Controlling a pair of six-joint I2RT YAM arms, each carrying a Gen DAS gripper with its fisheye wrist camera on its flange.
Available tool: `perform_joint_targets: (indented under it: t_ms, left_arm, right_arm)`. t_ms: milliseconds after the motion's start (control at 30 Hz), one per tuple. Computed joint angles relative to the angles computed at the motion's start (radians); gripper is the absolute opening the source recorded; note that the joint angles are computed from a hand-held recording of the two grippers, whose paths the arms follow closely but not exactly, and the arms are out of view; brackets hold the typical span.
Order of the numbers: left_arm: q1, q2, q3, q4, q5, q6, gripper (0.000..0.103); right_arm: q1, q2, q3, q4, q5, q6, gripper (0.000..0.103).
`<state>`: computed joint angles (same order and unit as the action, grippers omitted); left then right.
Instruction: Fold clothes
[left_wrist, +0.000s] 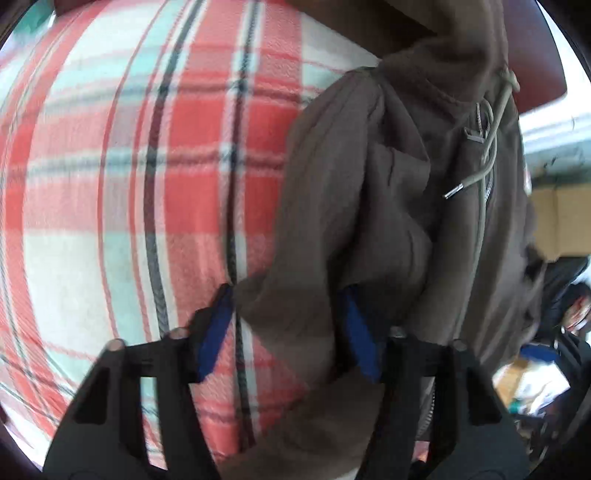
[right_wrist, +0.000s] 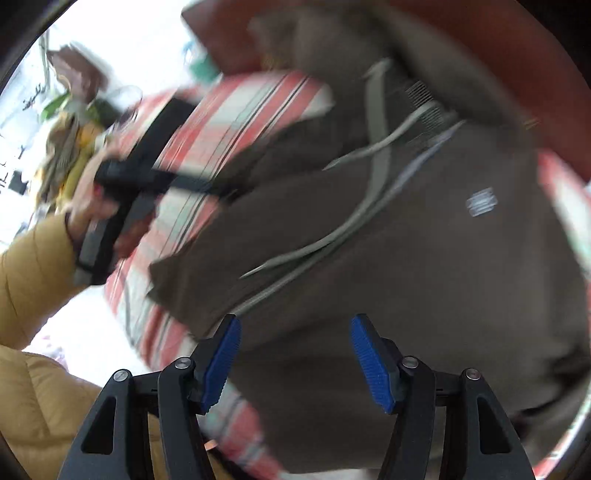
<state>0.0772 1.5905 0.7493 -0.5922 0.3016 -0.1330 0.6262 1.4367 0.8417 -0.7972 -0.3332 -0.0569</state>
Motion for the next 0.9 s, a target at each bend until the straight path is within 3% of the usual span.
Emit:
perform_joint_targets:
  t_ms: [167,367,433,533,600,733,867,900]
  left_arm:
    - [0.128,-0.072,0.058,-0.112,0.130,0.068,0.015]
    - [0.352,-0.078,0.332,-0.319,0.210,0.203,0.013]
    - [0.388,-0.052,0.457,-0.372,0.195,0.246,0.013]
    - [0.376,-0.012,0.575,-0.371,0.088,0.305,0.013]
    - [0.345,0.011,0.581,-0.308,-0.050,0.315,0.014]
    - [0.290,0.048,0.475,-0.235,-0.171,0.319,0.017]
    - [0.443,0.080,0.364,-0.265,0.036,0.358,0.018]
    - [0.484,0.082,0.337,-0.284,0.076,0.381,0.018]
  right_arm:
    - [0.047,-0.009,-0.032,0.036,-0.025,0.149,0.064]
    - [0.097,-0.024,-0.034,0.076,0.003,0.291,0.064]
    - [0.125,-0.033,-0.034,0.098,0.013,0.324,0.064]
    - [0.169,-0.006,-0.023,0.130,0.034,0.374,0.065]
    - [0.189,0.031,-0.015,0.158,0.031,0.403,0.066]
    - [0.239,0.058,-0.026,0.190,0.043,0.462,0.068]
    - [0.292,0.097,-0.018,0.238,0.056,0.480,0.070]
    - [0.306,0.107,-0.012,0.250,0.056,0.474,0.075]
